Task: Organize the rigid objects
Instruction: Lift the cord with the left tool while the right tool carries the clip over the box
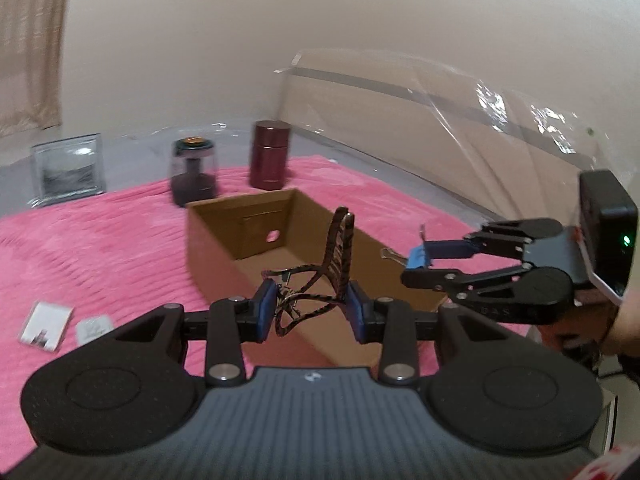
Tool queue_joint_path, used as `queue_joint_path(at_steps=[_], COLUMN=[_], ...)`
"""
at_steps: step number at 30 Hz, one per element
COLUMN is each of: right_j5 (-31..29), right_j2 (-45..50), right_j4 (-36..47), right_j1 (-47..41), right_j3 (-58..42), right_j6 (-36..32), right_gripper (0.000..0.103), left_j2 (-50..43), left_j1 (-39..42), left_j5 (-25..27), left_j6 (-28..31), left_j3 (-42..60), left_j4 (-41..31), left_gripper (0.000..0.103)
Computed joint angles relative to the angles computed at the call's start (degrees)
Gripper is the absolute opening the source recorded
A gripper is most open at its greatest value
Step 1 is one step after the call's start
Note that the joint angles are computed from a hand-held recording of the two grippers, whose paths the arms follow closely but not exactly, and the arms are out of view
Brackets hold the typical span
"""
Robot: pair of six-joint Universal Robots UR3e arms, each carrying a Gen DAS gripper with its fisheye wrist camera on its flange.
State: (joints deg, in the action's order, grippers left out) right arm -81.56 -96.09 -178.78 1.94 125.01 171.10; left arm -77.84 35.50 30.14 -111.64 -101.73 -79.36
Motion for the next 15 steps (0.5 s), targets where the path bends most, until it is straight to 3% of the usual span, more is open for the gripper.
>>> queue_joint_path(at_steps=[4, 7, 15], right_j5=[6.61, 9.51, 12.17], right_j2=[-0.6, 0.98, 9.15], right_j4=[5.32, 9.54, 22.17], right_j1=[-6.86, -9.6, -11.76], right_j3=[-0.69, -2.33, -11.48], right_j6=[-4.84, -10.14, -21.34], right_gripper=[0.038, 0.038, 0.038], left_j2=[-8.07, -14.65, -31.08], left_j1=[-9.64, -15.74, -27.03], left_j5=[4.62, 9.19, 21.76], left_j6=[-8.16, -11.52, -8.2], left_j3=[3.57, 8.5, 28.95], left_j4=[12.08, 16.49, 8.46], left_gripper=[0.032, 0.032, 0.032])
